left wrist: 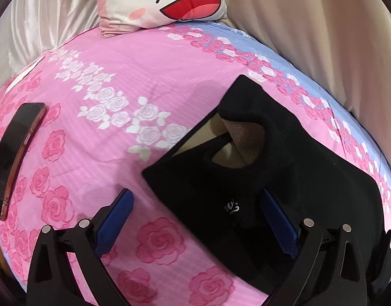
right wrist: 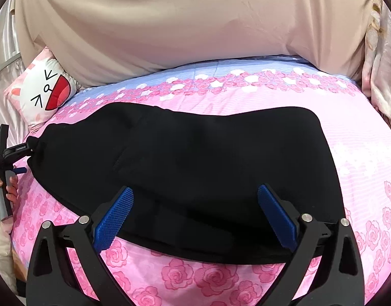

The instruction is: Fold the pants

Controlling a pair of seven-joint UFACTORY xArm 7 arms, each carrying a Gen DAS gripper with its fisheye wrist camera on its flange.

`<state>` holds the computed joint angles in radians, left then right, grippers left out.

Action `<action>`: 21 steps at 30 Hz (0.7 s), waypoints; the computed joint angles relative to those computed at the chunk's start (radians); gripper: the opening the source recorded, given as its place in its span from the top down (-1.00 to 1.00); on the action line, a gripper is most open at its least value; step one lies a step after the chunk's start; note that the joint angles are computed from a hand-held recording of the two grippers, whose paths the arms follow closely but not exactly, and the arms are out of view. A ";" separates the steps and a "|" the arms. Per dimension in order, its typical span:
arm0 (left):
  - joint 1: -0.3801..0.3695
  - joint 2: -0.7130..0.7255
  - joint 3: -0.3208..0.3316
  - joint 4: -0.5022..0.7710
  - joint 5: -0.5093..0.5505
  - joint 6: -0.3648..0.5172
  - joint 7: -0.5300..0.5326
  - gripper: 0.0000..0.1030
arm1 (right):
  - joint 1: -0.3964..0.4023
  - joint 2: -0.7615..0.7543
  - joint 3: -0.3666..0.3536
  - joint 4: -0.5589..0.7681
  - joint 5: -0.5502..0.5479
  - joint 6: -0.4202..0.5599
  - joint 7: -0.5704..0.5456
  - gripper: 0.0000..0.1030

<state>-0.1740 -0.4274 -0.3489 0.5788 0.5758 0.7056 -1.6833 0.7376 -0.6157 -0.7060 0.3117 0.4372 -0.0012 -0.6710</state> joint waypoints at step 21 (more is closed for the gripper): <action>-0.139 0.136 -0.033 0.254 0.227 0.214 -0.041 0.91 | 0.028 -0.011 -0.051 0.018 0.045 0.038 -0.042 -0.88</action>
<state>-0.3125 -0.2911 -0.3818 0.8329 0.8026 0.9198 -1.7244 0.7656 -0.6268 -0.7573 0.3295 0.4818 0.0368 -0.7126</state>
